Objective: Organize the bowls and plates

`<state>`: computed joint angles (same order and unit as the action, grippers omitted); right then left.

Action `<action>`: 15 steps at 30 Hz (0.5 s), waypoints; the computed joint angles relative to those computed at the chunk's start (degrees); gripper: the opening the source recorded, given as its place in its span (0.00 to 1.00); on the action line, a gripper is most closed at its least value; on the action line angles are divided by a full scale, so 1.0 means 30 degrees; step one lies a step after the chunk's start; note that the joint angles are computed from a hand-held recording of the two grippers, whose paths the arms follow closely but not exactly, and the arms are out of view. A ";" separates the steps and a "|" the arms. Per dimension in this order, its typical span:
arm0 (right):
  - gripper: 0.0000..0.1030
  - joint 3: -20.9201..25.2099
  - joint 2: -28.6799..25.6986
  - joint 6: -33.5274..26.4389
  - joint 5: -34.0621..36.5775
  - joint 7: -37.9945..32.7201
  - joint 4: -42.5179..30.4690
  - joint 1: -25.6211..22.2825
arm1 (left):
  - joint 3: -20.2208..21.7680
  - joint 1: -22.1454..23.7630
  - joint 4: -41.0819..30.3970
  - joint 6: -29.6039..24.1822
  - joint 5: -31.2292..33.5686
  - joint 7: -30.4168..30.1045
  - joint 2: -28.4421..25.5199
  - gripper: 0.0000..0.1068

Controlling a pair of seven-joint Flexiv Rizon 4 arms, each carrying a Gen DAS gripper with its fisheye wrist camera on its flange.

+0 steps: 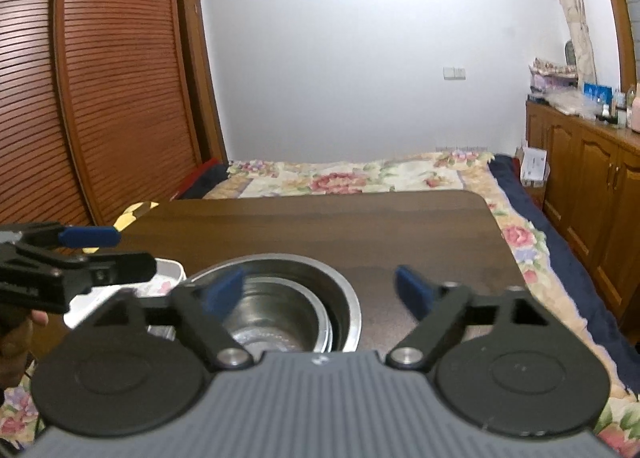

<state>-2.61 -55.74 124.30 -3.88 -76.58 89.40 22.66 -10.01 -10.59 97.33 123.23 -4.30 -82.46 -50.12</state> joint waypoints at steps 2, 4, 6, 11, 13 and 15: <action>0.97 -0.0038 -0.0198 0.0509 0.0205 -0.0098 -0.0070 0.0088 | 0.0298 -0.0330 0.0074 0.0283 -0.0338 0.0028 -0.0097 0.95; 1.00 -0.0135 -0.0481 0.0815 0.0595 -0.0149 -0.0227 0.0230 | 0.0364 -0.0423 0.0031 0.0413 -0.0450 0.0054 -0.0325 0.95; 1.00 -0.0162 -0.0786 0.0920 0.0623 -0.0229 -0.0409 0.0226 | 0.0146 -0.0235 -0.0174 0.0201 -0.0302 0.0035 -0.0639 0.95; 1.00 -0.0252 -0.1476 0.0506 0.0789 -0.0146 -0.1071 0.0289 | -0.0352 0.0199 -0.0622 -0.0488 -0.0057 -0.0289 -0.1189 0.94; 1.00 -0.0255 -0.1670 0.0438 0.0825 -0.0080 -0.1241 0.0326 | -0.0467 0.0305 -0.0678 -0.0533 0.0015 -0.0440 -0.1328 0.93; 1.00 -0.0110 -0.1811 0.0352 0.0764 0.0120 -0.1389 0.0233 | -0.0746 0.0639 -0.0704 -0.0661 0.0256 -0.0665 -0.1432 0.91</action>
<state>-2.94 -61.17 125.36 -1.59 -76.22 85.24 23.36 -12.24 -8.68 95.22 121.24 -3.53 -84.45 -54.42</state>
